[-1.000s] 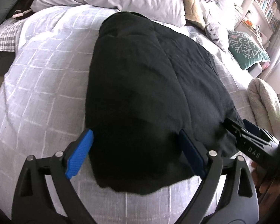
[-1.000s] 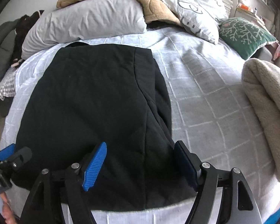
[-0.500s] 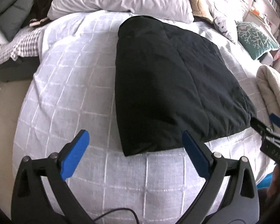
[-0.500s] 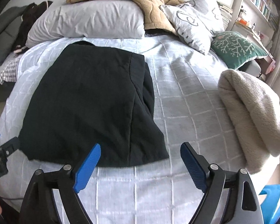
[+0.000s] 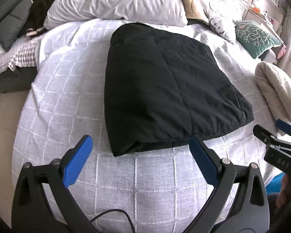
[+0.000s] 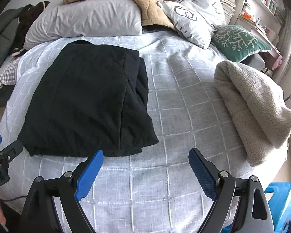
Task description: Fold large clothes
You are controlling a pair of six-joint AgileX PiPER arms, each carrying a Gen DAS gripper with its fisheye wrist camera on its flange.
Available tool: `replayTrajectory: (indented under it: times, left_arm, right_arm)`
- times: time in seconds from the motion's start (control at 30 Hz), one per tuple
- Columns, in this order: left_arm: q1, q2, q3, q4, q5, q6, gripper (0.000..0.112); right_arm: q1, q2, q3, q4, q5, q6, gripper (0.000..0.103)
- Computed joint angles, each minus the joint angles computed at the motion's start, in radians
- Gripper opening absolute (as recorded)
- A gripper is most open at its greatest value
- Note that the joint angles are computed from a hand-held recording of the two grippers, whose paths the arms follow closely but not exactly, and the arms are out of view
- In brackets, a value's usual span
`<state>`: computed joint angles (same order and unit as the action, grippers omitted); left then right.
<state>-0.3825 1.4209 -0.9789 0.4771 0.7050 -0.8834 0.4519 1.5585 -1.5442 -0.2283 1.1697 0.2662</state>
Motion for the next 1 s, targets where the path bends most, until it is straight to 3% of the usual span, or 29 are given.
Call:
replayTrajectory:
  times: [0.37,1.0]
  left_arm:
    - [-0.045,0.006,-0.004,0.07,0.026,-0.07,0.099]
    - [-0.037,0.002,0.002,0.062,0.019,-0.06,0.099]
  right_arm:
    - [0.031,-0.002,0.006,0.0,-0.002,-0.01,0.092]
    - [0.037,-0.003,0.006,-0.002,0.001,-0.014,0.092]
